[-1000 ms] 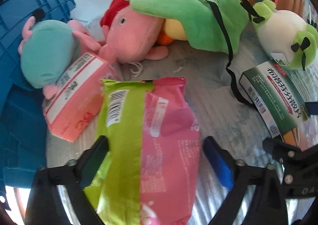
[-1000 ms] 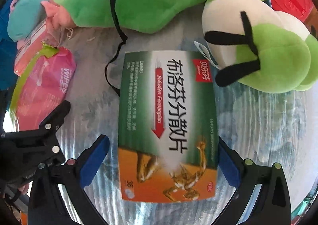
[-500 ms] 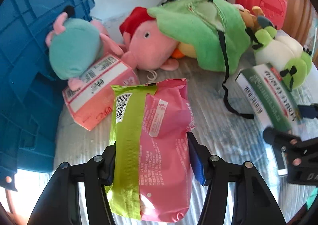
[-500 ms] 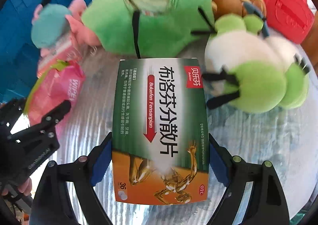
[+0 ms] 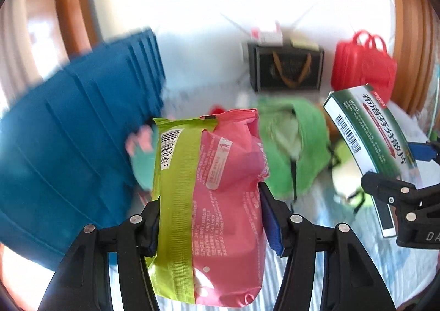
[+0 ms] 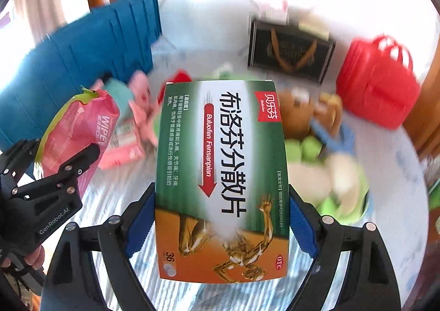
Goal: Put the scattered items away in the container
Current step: 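Carry the wipes pack and medicine box over the blue crate and release both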
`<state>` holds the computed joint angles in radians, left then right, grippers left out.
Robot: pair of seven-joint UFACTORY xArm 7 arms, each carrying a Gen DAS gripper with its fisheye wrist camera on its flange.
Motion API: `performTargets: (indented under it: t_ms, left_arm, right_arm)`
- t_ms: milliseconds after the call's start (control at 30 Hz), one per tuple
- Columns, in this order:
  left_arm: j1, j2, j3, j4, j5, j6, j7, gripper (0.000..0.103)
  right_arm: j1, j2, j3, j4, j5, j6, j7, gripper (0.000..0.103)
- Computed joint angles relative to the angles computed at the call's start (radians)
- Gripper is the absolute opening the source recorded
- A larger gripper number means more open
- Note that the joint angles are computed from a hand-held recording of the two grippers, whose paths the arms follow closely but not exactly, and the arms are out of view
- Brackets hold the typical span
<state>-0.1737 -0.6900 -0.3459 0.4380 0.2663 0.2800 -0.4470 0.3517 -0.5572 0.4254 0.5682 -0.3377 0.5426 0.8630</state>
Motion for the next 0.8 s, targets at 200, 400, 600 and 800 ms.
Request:
performTargets:
  t_ms: [200,400,600,800]
  left_arm:
    - [0.014,-0.098,0.099,0.089,-0.023,0.005,0.086,0.058]
    - [0.026,-0.130,0.282,0.174,-0.068,-0.030,0.294,0.058]
    - [0.092,-0.077,0.465,0.249,-0.086,-0.078,0.512,0.058]
    - [0.089,0.037,0.657,0.314,-0.166,-0.032,0.702,0.058]
  right_arm:
    - [-0.090,0.014,0.080,0.210,-0.117,0.046,0.038,0.087]
    - [-0.186,0.170,0.231,0.491,-0.304,0.089,0.163,0.087]
    - [-0.180,0.584,0.457,0.900,-0.690,0.241,0.365,0.087]
    - [0.207,1.068,0.407,1.392,-0.923,0.443,0.283,0.087]
